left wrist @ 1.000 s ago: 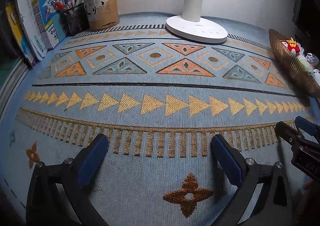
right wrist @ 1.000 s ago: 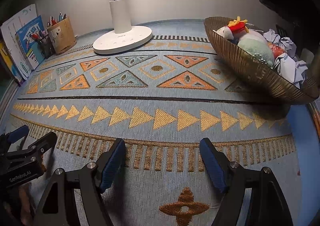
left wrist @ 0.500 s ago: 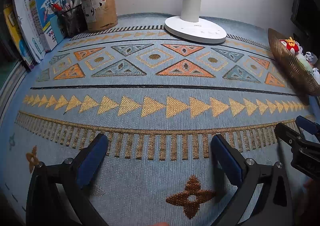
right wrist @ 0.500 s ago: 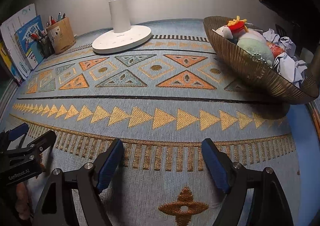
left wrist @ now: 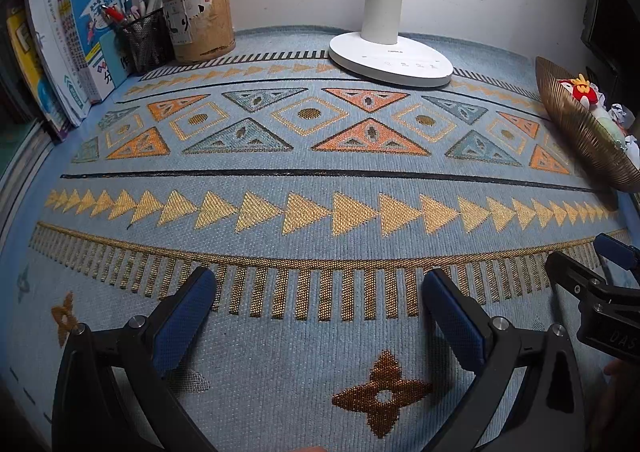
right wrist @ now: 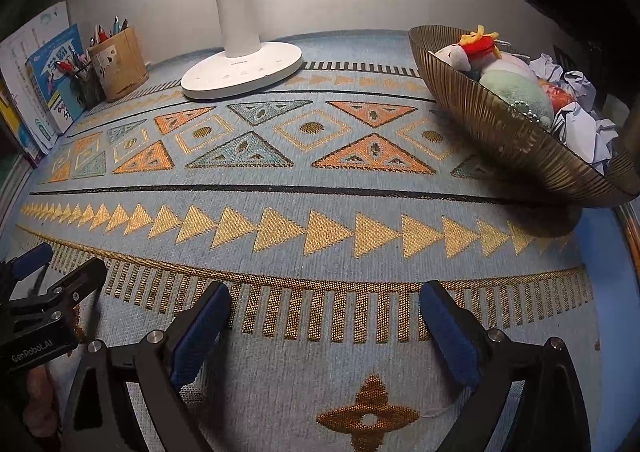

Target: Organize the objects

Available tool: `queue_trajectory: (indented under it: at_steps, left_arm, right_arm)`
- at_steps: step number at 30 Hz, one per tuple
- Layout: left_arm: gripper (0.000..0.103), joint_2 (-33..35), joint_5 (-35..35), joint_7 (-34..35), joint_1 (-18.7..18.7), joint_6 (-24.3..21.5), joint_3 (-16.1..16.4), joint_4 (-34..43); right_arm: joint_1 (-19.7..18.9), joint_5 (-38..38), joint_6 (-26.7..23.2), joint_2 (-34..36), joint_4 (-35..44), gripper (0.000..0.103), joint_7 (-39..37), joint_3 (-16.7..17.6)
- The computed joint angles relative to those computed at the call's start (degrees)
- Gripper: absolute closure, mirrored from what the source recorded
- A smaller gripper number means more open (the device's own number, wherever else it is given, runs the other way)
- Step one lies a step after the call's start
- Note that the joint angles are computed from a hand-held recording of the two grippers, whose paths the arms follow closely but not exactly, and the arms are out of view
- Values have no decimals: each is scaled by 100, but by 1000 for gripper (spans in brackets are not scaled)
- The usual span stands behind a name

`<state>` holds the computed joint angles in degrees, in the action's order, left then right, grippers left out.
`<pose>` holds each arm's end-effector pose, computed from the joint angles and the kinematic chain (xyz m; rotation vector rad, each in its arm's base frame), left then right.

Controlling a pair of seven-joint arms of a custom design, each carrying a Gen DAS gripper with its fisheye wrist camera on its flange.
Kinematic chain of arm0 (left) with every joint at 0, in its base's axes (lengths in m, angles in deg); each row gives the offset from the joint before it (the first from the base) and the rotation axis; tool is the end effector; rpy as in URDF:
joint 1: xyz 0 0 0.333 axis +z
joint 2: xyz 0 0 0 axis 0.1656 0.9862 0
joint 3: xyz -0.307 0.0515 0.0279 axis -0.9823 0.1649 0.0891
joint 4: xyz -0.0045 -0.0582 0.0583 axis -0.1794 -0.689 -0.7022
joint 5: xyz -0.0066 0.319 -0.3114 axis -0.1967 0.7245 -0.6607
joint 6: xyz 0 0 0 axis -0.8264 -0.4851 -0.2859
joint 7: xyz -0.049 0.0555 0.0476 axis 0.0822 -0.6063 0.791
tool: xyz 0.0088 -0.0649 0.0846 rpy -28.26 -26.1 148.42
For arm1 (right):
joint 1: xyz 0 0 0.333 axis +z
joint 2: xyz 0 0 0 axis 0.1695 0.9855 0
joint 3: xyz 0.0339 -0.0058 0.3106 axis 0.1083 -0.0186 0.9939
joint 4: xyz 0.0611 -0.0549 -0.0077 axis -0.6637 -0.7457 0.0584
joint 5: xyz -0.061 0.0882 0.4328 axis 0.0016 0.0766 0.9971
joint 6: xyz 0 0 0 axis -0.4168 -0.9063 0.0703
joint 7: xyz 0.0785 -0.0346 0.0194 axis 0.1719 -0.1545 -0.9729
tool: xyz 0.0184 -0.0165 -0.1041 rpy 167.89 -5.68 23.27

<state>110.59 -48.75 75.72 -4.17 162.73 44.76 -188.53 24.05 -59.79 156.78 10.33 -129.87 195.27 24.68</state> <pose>0.6746 -0.1627 0.2675 -1.6502 2.1065 -0.6837 0.6282 0.1208 0.2753 -1.7140 2.0711 -0.6398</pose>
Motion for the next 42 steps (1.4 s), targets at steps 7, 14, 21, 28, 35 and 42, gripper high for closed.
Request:
queue_trajectory:
  at_steps: [7,14,21,28,35,42]
  left_arm:
    - [0,3,5,-2,5,2,-5,0]
    - [0,6,3,1,4,7,-7,-1]
    - [0,7,-1,5,5,9,-8,-1]
    - [0,25,-3,-8,-14,22,7,6]
    - [0,18,-5,-1,-6,15,0,5]
    - [0,12,-13,17,12,12,-14,3]
  right_arm:
    - [-13,133,-106,18,37,0,-147,51]
    - [17,63,-205,20,54,0,13,27]
    - [66,-31,-195,-25,-1,0,191,-20]
    - [160,-847,-18,-58,-76,0,933,-159]
    - [87,-904,-8,-47,-70,0,977,-92]
    - [69,-915,-11,-48,-69,0,985,-74]
